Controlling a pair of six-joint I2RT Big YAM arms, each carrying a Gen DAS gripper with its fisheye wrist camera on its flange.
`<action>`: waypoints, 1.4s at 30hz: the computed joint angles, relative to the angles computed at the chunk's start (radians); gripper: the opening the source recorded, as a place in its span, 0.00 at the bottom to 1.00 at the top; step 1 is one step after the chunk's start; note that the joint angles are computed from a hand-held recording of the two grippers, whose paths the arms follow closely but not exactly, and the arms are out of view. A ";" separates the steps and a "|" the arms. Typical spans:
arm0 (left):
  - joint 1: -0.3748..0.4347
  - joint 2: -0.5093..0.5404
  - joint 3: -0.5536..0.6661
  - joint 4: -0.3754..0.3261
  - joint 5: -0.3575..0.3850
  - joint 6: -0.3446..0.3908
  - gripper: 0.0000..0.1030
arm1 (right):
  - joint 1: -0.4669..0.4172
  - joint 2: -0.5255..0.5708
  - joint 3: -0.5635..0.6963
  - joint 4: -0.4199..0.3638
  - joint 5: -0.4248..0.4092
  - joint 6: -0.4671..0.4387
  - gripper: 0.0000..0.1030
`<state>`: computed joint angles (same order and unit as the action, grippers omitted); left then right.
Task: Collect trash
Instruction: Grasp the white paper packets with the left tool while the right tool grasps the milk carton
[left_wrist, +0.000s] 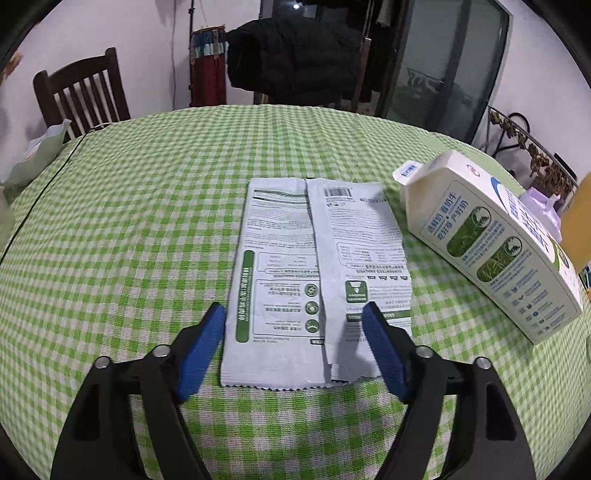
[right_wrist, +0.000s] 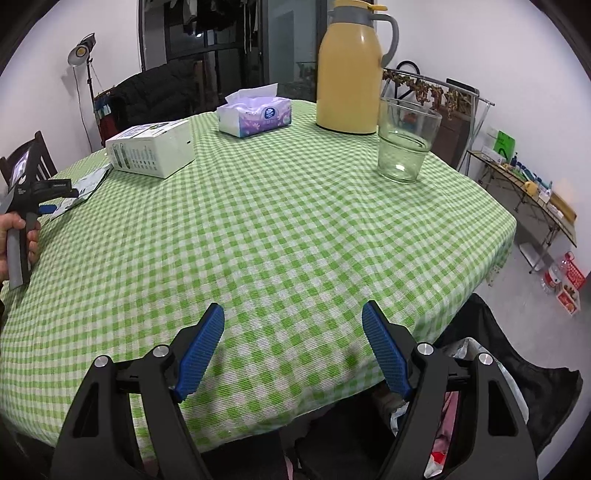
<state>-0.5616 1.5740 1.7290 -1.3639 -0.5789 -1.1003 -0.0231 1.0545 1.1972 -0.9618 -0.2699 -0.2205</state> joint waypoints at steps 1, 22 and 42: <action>-0.001 0.003 0.003 -0.008 -0.001 0.002 0.73 | 0.002 -0.003 0.000 -0.001 0.000 -0.001 0.72; 0.026 -0.126 -0.158 0.133 0.039 -0.023 0.00 | 0.188 0.078 0.168 0.064 0.043 0.033 0.72; 0.074 -0.424 -0.410 0.544 0.144 0.016 0.00 | 0.371 0.598 0.657 0.021 -0.015 -0.116 0.83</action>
